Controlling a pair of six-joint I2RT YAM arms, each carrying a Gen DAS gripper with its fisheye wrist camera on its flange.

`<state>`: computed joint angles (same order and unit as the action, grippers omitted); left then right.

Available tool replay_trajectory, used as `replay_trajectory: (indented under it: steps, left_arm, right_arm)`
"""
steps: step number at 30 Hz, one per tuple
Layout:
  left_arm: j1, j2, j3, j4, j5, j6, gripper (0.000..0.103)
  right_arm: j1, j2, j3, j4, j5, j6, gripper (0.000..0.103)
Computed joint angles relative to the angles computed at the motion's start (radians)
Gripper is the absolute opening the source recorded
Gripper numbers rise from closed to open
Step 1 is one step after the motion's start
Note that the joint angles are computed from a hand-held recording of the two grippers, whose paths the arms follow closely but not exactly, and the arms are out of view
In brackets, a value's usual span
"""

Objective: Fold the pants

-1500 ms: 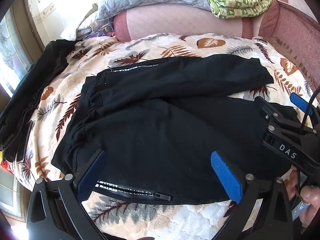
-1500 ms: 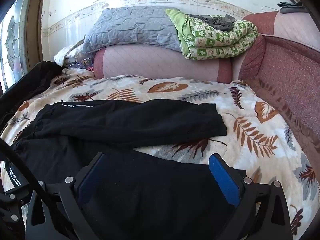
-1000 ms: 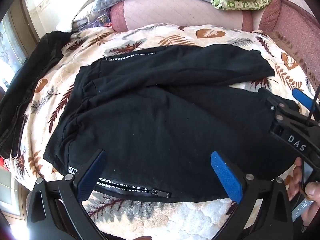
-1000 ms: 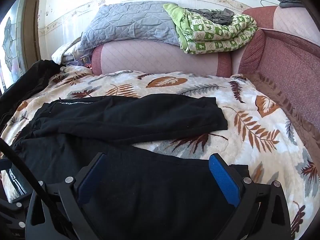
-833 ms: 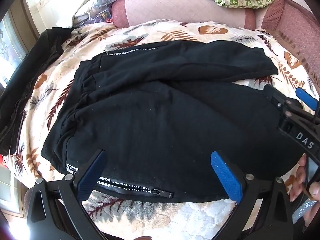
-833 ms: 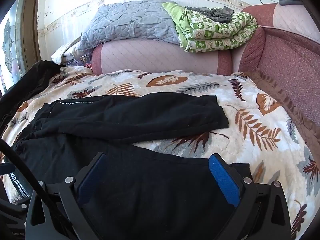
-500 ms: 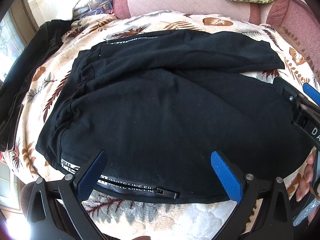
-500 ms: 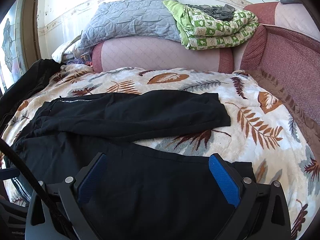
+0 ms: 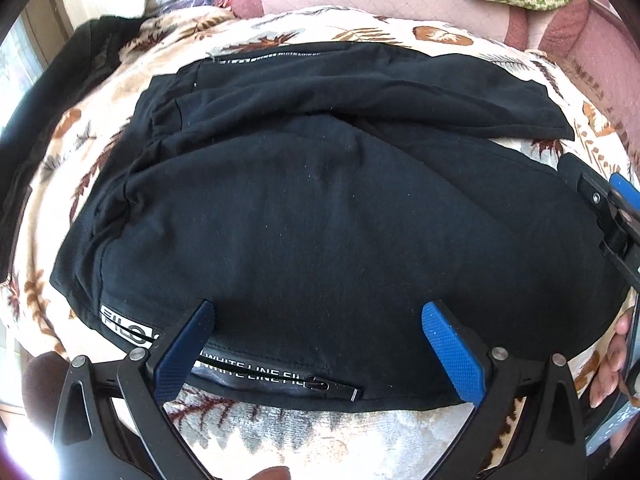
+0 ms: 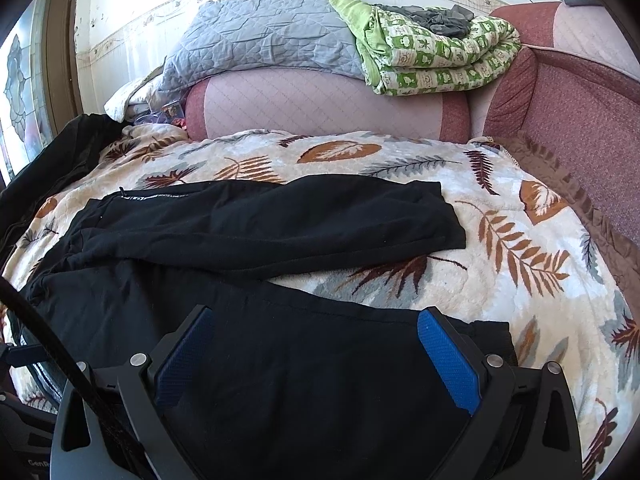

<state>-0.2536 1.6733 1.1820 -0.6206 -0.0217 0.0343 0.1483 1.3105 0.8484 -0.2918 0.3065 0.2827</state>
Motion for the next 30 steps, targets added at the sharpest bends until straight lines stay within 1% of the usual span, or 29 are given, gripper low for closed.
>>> replay_trajectory:
  steps: [6, 11, 14, 19, 22, 25, 30]
  left_arm:
    - [-0.005, -0.007, -0.022, 0.024, -0.012, 0.01, 0.103]
    - [0.015, 0.008, 0.0, -0.002, 0.027, 0.029, 0.103]
    - [0.005, 0.009, 0.006, -0.009, 0.014, 0.044, 0.103]
    - [-0.003, -0.012, -0.018, 0.017, -0.006, 0.039, 0.103]
    - [-0.007, -0.019, -0.012, -0.001, -0.014, 0.045, 0.103]
    - [-0.017, -0.046, -0.009, -0.002, -0.055, 0.031, 0.103]
    - [-0.003, -0.095, 0.026, -0.037, -0.035, -0.003, 0.103]
  right_arm:
    - [-0.002, -0.002, -0.001, 0.0, -0.002, 0.002, 0.103]
    - [-0.002, -0.009, -0.006, 0.001, 0.003, 0.004, 0.103]
    - [-0.008, -0.017, -0.009, -0.002, -0.002, 0.01, 0.103]
    - [-0.01, -0.018, -0.003, -0.014, 0.005, 0.014, 0.103]
    - [-0.009, -0.021, 0.001, -0.02, 0.008, 0.022, 0.103]
    - [-0.012, -0.038, 0.001, -0.024, 0.003, 0.028, 0.103]
    - [-0.029, -0.094, -0.007, -0.02, -0.035, 0.045, 0.103]
